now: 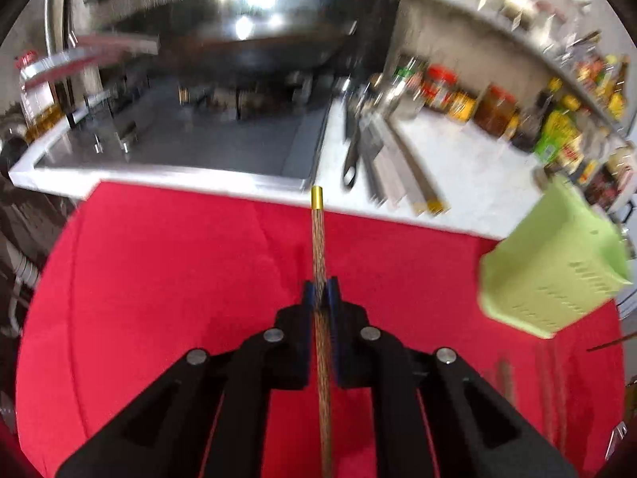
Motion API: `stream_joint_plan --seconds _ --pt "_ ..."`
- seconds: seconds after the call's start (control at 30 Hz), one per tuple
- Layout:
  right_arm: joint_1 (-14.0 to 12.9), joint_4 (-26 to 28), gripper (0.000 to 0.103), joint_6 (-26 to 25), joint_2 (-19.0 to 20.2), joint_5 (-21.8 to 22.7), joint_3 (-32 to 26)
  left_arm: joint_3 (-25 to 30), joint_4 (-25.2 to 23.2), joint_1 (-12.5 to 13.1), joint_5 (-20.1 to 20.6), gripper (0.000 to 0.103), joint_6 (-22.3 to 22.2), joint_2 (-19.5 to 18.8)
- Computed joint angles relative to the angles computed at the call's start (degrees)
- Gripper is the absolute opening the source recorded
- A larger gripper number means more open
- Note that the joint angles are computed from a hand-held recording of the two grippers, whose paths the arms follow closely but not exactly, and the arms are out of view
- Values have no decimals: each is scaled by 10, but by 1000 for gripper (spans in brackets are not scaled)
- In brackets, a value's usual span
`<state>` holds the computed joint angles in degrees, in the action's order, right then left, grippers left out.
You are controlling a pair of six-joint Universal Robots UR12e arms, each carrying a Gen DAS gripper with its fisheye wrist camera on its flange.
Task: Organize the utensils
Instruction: 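Lift both held chopsticks upright toward the green utensil holder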
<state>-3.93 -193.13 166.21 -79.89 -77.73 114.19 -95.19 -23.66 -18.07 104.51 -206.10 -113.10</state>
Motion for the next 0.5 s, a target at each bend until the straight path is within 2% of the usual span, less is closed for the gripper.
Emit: stream_joint_plan --seconds 0.17,0.33,0.37,0.5 --pt "-12 3 7 15 -18 42 19 -31 84 -29 29 6 23 35" --pt "-25 29 7 27 -33 85 34 -52 140 -52 53 5 41 53" --pt "-27 32 7 27 -36 90 37 -57 152 -56 58 0 44 56" --pt "-31 45 7 23 -43 99 48 -74 186 -76 90 0 60 65"
